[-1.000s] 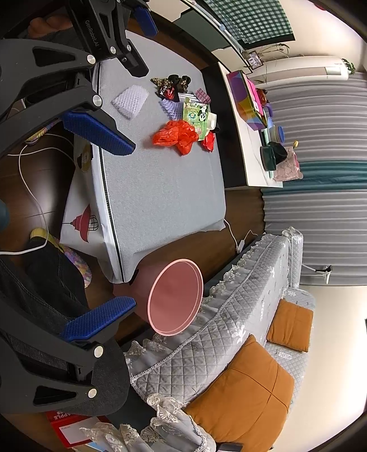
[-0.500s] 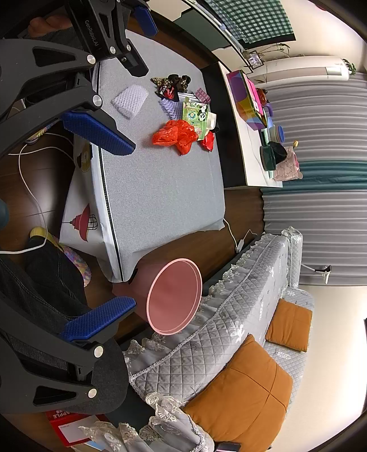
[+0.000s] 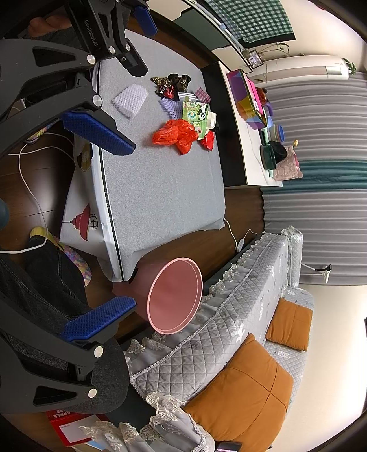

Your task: Collect trash

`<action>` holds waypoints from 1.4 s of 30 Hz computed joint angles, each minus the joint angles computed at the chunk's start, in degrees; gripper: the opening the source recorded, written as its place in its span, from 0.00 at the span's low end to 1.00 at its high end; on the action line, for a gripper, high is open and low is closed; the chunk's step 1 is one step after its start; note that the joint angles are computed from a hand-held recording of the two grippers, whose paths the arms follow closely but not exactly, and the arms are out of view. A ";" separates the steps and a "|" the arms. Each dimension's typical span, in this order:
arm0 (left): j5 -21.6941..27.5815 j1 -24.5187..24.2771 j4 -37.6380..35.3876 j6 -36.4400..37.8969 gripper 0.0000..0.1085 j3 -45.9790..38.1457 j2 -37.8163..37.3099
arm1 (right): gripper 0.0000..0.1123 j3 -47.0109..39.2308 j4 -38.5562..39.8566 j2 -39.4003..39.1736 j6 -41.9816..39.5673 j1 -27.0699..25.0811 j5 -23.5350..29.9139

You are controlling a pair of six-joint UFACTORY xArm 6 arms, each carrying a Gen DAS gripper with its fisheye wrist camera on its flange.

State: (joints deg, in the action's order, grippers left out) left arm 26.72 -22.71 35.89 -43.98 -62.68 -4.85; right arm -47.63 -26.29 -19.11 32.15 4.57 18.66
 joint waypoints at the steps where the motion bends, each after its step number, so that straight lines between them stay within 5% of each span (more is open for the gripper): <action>1: 0.05 -0.01 -0.12 0.10 0.87 -0.01 0.00 | 0.87 0.00 -0.19 0.04 0.22 0.06 0.01; 26: -0.36 0.38 -2.60 1.98 0.87 -0.28 1.19 | 0.87 -0.70 0.04 1.43 0.29 -0.03 0.32; 36: 2.23 11.49 -9.11 2.49 0.87 -1.27 2.32 | 0.87 -13.38 18.33 16.73 -20.04 3.05 1.55; 42: 5.67 15.77 -16.99 7.75 0.87 -5.38 7.46 | 0.87 -31.49 30.68 33.97 -35.38 6.92 7.08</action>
